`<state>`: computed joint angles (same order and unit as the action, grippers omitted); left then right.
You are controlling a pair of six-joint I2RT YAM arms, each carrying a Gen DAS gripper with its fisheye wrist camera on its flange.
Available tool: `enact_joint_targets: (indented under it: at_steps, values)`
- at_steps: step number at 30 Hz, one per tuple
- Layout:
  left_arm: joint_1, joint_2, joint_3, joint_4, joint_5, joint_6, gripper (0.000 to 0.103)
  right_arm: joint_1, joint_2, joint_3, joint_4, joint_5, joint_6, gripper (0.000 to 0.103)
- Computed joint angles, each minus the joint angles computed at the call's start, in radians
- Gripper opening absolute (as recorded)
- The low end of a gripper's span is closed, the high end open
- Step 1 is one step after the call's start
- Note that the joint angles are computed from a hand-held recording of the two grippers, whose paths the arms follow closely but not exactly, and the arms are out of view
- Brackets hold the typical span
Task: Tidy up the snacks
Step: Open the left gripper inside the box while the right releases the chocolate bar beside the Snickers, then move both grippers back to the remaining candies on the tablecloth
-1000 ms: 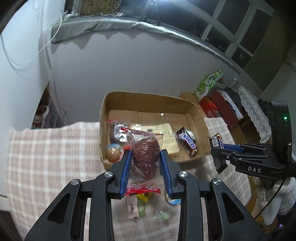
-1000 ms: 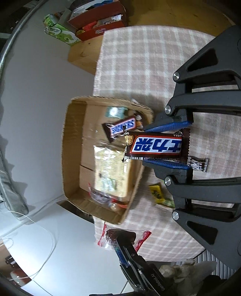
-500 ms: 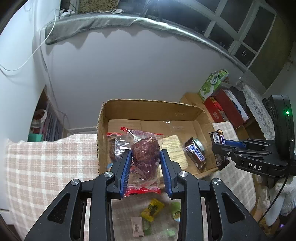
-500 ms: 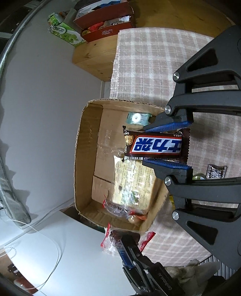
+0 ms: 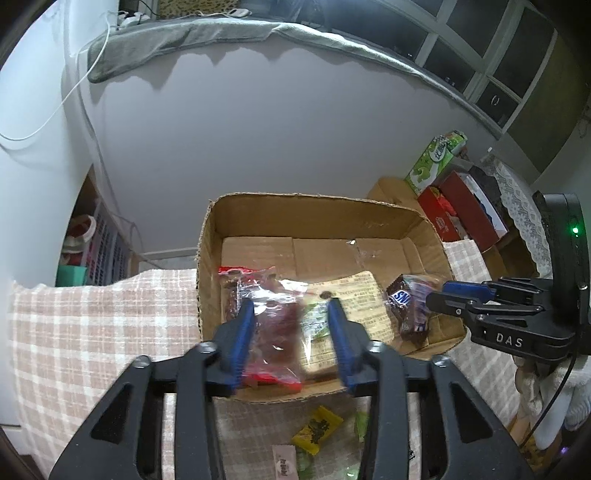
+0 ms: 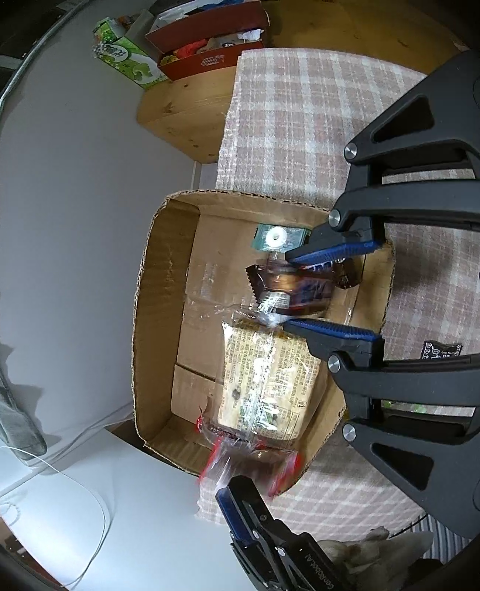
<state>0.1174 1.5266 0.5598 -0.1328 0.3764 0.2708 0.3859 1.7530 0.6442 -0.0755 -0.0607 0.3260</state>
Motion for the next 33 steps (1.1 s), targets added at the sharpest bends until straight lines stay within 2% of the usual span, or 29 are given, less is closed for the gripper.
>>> enact_joint_targets:
  at_steps: [1, 3, 19, 33]
  values:
    - [0.001, 0.002, 0.002, -0.002, -0.001, -0.001, 0.054, 0.006, -0.003, 0.000, 0.001, 0.013, 0.002, 0.058]
    - [0.002, 0.004, 0.005, 0.002, -0.006, -0.003, 0.054, 0.009, -0.022, -0.011, 0.013, 0.026, 0.003, 0.069]
    - [0.010, -0.010, 0.000, -0.008, -0.006, 0.005, 0.055, 0.016, -0.038, -0.018, -0.010, 0.027, 0.014, 0.069]
    - [0.033, -0.133, -0.065, -0.050, 0.006, 0.020, 0.055, 0.065, -0.145, -0.086, -0.033, 0.056, 0.057, 0.069]
